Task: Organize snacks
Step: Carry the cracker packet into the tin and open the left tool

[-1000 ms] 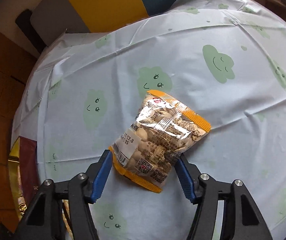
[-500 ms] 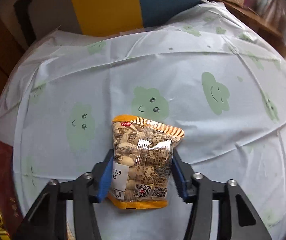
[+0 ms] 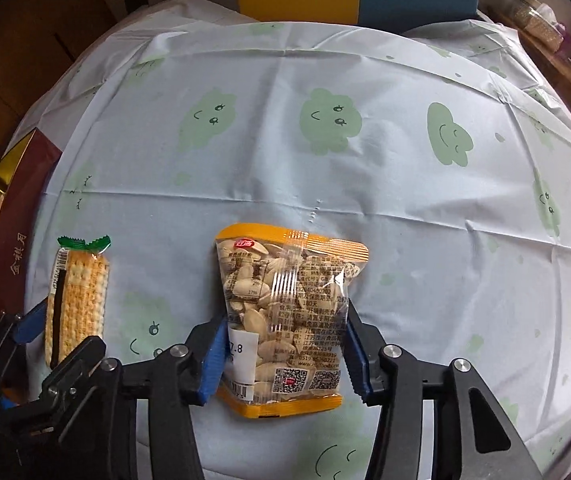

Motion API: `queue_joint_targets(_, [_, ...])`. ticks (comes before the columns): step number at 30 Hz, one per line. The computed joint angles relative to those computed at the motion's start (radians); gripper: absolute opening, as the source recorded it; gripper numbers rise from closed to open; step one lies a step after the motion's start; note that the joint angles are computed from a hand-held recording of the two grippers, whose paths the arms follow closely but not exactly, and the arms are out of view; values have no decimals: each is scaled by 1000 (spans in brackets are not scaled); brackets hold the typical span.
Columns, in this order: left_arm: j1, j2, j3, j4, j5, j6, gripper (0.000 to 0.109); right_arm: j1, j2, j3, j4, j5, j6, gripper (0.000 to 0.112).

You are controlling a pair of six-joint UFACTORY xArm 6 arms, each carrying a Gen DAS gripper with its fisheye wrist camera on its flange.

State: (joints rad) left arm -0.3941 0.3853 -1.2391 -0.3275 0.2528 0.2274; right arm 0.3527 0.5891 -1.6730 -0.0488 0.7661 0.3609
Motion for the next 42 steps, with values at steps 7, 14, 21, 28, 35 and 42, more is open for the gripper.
queue_joint_targets(7, [0, -78, 69, 72, -48, -51, 54, 15, -7, 14, -51, -8, 17, 55])
queue_joint_targets(14, [11, -185, 145, 118, -88, -86, 54, 36, 11, -14, -89, 10, 39, 55])
queue_joint_targets(21, [44, -240, 188, 200, -100, -168, 54, 54, 21, -32, -128, 21, 58, 55])
queue_joint_targets(28, [77, -279, 222, 235, -105, -215, 54, 73, 15, -17, -174, 10, 77, 54])
queue_joint_targets(35, [130, -308, 238, 68, -78, -96, 54, 78, 0, 5, -188, -1, 81, 54])
queue_joint_targets(42, [305, -346, 230, -168, 5, -2, 54, 74, 12, -6, -192, -1, 68, 54])
